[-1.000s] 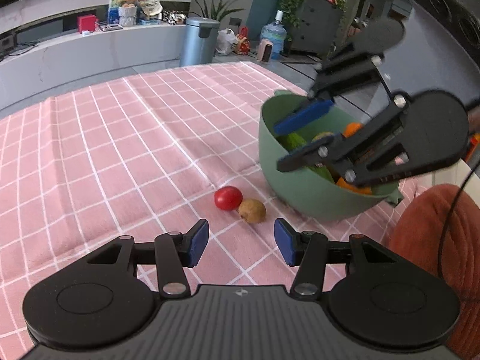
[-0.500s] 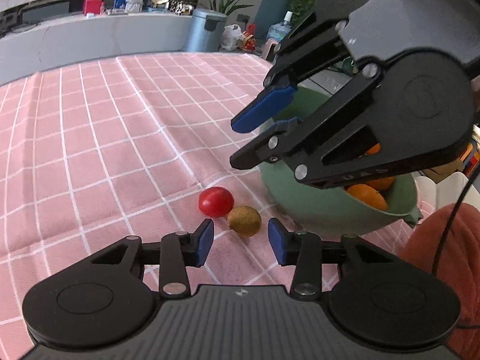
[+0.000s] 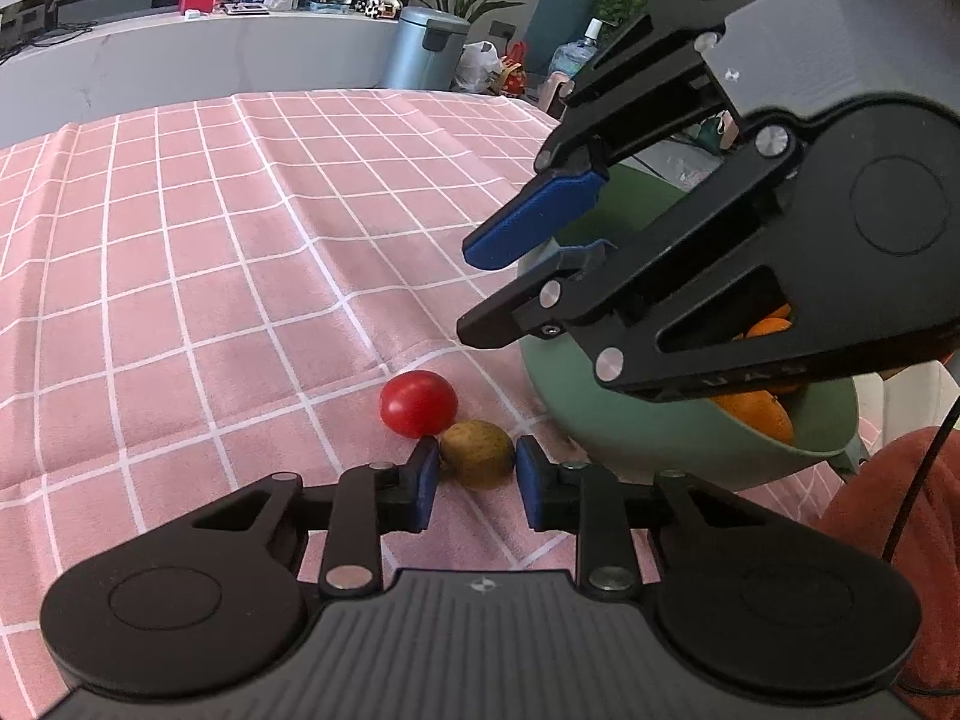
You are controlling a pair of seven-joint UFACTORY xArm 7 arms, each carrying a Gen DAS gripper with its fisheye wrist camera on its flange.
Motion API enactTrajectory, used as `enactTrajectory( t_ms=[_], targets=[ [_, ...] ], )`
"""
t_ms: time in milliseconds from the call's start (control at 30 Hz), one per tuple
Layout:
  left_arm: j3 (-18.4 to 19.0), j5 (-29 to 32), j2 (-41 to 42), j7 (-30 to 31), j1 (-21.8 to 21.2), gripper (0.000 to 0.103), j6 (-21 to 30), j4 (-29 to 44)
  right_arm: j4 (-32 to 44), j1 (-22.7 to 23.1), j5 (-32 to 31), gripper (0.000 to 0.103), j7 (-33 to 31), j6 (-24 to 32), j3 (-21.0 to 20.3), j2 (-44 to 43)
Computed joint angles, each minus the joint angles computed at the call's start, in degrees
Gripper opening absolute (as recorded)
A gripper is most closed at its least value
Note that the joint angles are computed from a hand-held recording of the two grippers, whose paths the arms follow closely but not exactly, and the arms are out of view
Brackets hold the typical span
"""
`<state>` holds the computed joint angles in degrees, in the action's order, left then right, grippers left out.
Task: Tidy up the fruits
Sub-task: 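Grasp the red cherry tomato with the right gripper while the left grasps a kiwi, then lower the tomato and kiwi into the colander with both grippers and release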
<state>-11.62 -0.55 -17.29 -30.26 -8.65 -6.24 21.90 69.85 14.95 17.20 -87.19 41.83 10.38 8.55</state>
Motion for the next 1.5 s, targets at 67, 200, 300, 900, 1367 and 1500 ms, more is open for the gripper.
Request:
enactTrajectory(
  t_ms=[67,200,300,900,1367,1500],
  targets=[
    [1.6,-0.4,-0.6,0.0,-1.4,0.031,0.7,-0.1,0.2,0.0,-0.2,0.020,0.1,0.4,0.0,0.1],
    [-1.0,0.1,-4.5,-1.9,2.0,0.031,4.9,-1.1,0.2,0.1,-0.4,0.020,-0.4,1.2,0.2,0.0],
    [-0.4,0.2,-8.2,-3.8,2.1,0.031,8.7,-2.4,0.2,0.4,-0.9,0.020,-0.4,2.1,0.2,-0.1],
    [0.5,4.8,-13.8,-8.7,5.3,0.031,15.8,-2.7,-0.5,3.7,-10.9,0.020,7.3,1.4,0.5,2.1],
    [0.5,5.2,-14.7,-10.0,6.2,0.031,15.5,-3.2,-0.1,4.7,-15.6,0.021,11.9,1.0,0.5,3.4],
    [0.4,5.4,-15.5,-10.2,6.2,0.031,15.6,-3.5,-0.4,4.9,-16.6,0.022,13.7,0.1,0.4,3.7]
  ],
)
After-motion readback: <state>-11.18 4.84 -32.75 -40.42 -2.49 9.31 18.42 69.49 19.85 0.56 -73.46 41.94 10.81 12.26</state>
